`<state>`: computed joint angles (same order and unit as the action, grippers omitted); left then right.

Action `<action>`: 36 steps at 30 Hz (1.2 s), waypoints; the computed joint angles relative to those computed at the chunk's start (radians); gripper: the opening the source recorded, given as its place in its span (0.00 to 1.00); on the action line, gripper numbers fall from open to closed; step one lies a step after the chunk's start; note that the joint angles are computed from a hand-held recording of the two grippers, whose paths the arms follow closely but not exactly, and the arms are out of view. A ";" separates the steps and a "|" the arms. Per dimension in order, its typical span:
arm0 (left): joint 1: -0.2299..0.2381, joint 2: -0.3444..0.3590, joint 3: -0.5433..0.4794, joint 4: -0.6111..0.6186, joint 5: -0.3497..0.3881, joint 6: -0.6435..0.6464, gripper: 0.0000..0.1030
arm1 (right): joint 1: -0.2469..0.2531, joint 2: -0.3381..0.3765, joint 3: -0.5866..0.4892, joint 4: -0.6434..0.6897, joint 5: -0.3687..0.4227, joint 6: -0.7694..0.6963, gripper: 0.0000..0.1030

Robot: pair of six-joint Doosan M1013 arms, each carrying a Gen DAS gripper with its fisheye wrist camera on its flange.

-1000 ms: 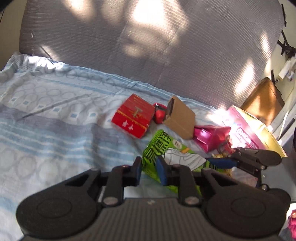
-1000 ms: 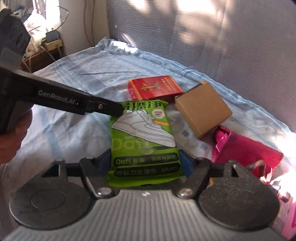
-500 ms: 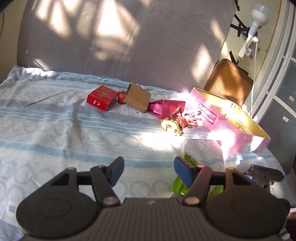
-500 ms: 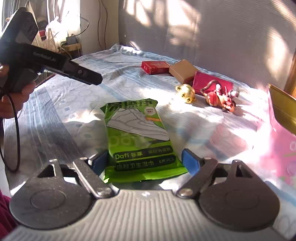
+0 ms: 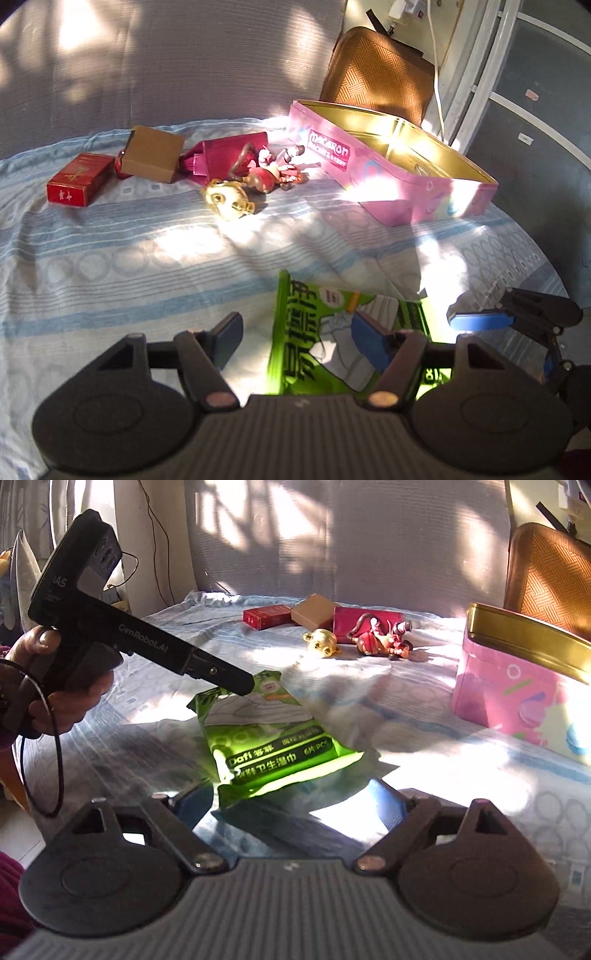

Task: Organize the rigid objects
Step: 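Carry the wipes pack into the pink tin and release it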

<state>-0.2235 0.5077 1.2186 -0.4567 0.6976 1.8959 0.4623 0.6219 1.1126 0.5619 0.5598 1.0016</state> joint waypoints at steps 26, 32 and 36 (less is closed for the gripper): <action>-0.137 0.324 -0.627 0.133 0.047 -0.106 0.40 | -0.096 0.094 -0.178 -0.555 -0.279 0.566 0.50; -0.167 0.512 -0.965 0.334 0.229 -0.278 0.40 | -0.109 0.172 -0.312 -0.758 -0.166 0.782 0.50; -0.188 0.499 -0.928 0.517 0.197 -0.373 0.47 | -0.102 0.202 -0.356 -1.016 -0.113 1.054 0.50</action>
<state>-0.4111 1.0069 0.2905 0.0607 0.8942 1.5234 0.3601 0.8239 0.7566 -0.4539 0.4463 2.0557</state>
